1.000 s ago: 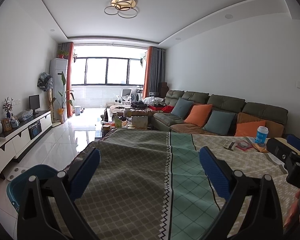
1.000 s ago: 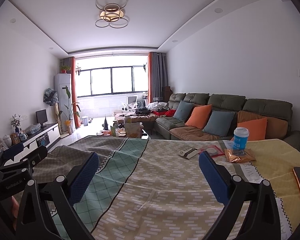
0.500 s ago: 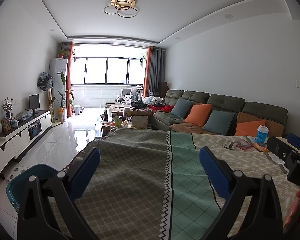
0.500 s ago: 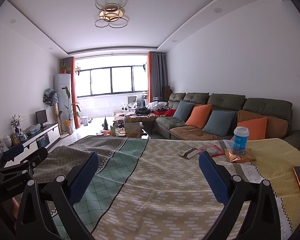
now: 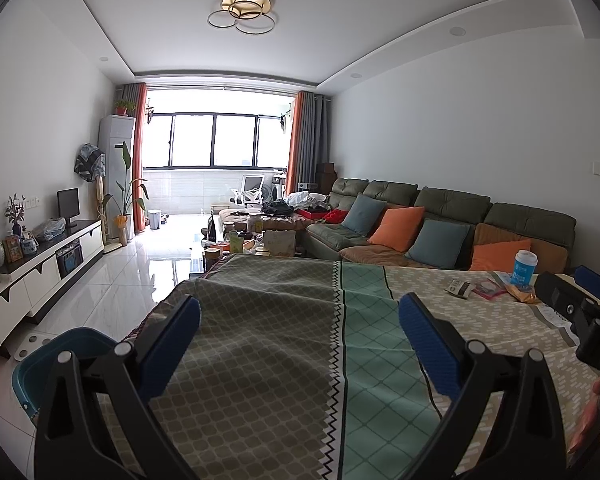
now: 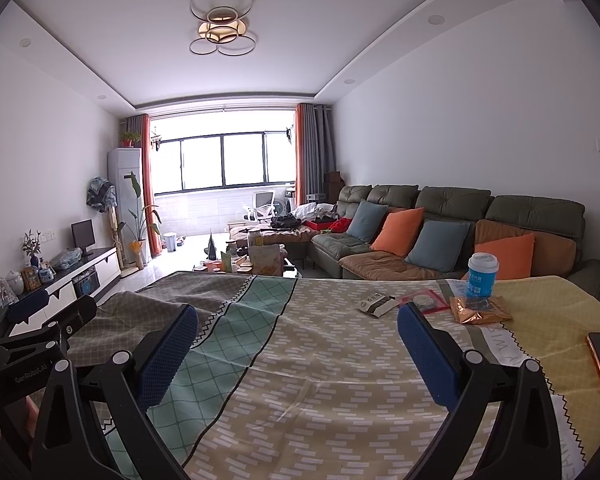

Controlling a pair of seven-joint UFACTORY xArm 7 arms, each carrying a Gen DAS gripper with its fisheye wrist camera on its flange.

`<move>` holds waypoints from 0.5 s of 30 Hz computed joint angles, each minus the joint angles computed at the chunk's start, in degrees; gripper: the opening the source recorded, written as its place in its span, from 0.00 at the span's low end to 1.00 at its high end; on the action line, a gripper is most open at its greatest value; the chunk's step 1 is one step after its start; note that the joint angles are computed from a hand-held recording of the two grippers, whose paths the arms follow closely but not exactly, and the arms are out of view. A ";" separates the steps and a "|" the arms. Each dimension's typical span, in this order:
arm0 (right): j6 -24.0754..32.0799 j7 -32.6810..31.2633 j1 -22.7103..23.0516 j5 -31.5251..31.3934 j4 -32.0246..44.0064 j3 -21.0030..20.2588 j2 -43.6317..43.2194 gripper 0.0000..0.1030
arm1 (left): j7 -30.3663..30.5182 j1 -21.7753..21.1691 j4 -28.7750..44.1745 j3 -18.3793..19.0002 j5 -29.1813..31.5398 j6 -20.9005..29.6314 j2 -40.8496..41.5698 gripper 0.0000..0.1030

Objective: Collect trash

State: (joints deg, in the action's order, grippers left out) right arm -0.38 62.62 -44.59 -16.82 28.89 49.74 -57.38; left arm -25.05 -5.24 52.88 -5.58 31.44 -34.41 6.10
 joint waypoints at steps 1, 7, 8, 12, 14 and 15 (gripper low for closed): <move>0.01 0.01 -0.05 0.01 0.02 0.04 -0.03 0.96 | 0.08 -0.01 0.01 0.00 -0.07 0.00 0.01 0.97; 0.07 -0.17 -0.26 0.01 0.33 -0.01 0.18 0.96 | -0.16 0.11 0.10 -0.05 0.21 0.06 0.05 0.97; 0.00 -0.12 -0.29 0.04 0.28 0.02 0.07 0.96 | -0.08 0.09 0.10 -0.04 0.13 0.05 0.08 0.97; 0.07 -0.26 -0.38 0.07 0.44 0.02 0.29 0.96 | 0.02 0.10 0.18 -0.07 0.05 -0.01 0.26 0.97; -0.09 -0.14 -0.28 0.13 0.27 0.01 0.14 0.96 | -0.05 0.10 0.23 -0.11 0.11 0.14 0.24 0.97; -0.06 -0.16 -0.32 0.14 0.32 0.03 0.19 0.96 | 0.02 0.09 0.14 -0.10 0.02 0.06 0.23 0.97</move>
